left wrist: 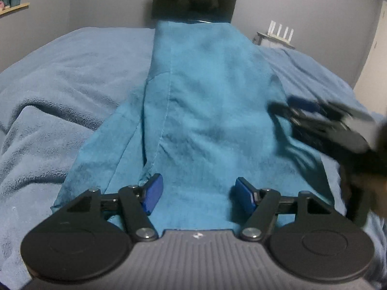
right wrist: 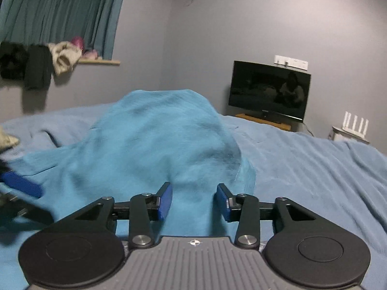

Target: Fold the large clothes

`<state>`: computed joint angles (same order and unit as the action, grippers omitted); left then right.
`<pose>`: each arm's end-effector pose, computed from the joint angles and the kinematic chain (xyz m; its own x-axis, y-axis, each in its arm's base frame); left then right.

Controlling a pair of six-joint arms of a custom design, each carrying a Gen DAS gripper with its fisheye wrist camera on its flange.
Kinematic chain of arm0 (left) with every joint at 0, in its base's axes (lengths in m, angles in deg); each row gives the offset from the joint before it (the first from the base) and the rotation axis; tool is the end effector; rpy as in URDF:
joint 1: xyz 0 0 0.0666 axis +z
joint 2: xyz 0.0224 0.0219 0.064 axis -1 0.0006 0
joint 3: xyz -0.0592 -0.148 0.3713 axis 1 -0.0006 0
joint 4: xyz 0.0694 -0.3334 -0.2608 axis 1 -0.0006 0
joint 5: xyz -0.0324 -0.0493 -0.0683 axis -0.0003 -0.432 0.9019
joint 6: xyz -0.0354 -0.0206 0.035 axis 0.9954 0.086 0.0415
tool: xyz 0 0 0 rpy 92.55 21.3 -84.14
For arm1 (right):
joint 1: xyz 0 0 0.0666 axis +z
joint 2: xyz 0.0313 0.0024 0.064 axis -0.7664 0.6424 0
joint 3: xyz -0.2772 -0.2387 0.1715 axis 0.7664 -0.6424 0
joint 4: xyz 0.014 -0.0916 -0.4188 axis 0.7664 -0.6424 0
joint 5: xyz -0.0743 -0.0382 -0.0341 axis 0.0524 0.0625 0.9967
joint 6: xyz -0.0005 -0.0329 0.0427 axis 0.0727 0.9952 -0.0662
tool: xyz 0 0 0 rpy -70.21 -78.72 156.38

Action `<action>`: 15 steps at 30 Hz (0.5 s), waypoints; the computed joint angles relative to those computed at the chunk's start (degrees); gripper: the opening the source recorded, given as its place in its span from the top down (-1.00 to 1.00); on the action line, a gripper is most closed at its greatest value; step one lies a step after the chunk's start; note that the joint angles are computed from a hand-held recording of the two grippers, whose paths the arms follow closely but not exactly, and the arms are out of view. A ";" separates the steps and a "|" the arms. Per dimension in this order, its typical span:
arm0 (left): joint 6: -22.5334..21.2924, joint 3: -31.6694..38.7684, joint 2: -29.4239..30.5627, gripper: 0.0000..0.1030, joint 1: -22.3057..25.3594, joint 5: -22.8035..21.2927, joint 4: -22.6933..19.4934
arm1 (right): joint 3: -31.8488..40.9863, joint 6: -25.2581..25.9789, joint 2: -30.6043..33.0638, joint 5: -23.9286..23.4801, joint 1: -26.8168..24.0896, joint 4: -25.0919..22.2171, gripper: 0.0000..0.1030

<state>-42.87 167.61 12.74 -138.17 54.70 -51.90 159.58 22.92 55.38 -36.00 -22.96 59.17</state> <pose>0.3041 -0.3145 0.5378 -0.6816 -0.1249 -0.7210 -0.0327 0.9895 -0.1405 0.4284 0.2186 0.5285 -0.2428 -0.3106 -0.9190 -0.5068 0.8484 -0.1528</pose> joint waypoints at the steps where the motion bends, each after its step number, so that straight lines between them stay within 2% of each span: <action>1: -0.33 0.28 0.27 -0.29 -0.09 -0.04 -0.35 | 0.78 0.56 1.37 -0.16 0.02 0.64 0.13; 6: 0.11 1.28 1.59 -0.29 1.11 2.07 -0.61 | 8.44 3.35 10.66 0.10 0.53 1.71 0.14; 15: 0.43 0.89 1.04 -0.29 2.47 4.38 0.32 | 25.45 11.79 26.16 3.97 0.84 -4.97 0.19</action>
